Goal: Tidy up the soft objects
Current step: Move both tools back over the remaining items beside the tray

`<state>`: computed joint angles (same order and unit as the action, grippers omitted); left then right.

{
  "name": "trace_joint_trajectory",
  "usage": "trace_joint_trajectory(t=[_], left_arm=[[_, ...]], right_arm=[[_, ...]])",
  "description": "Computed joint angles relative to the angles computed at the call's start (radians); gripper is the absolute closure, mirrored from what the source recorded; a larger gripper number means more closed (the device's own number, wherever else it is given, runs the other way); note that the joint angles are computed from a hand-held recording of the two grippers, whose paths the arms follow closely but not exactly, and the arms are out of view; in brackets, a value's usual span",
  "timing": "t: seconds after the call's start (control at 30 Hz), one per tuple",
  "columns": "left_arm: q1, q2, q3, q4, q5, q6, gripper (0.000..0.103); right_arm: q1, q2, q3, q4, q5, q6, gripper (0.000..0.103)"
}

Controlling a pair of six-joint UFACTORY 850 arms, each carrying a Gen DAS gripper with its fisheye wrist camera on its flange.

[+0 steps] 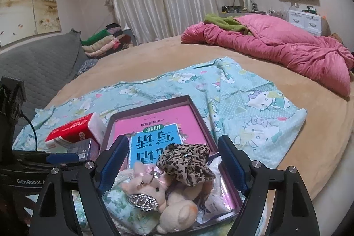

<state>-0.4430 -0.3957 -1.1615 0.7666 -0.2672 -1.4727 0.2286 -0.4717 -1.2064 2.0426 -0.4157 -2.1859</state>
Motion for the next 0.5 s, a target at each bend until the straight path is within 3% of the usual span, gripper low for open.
trace_joint_trajectory(t=[0.33, 0.5], left_arm=[[-0.012, 0.069, 0.061, 0.135, -0.028, -0.140, 0.040], [-0.013, 0.104, 0.090, 0.182, -0.039, -0.191, 0.031]], right_arm=[[0.025, 0.057, 0.047, 0.035, -0.016, -0.076, 0.019], [0.039, 0.083, 0.067, 0.035, -0.026, -0.089, 0.019]])
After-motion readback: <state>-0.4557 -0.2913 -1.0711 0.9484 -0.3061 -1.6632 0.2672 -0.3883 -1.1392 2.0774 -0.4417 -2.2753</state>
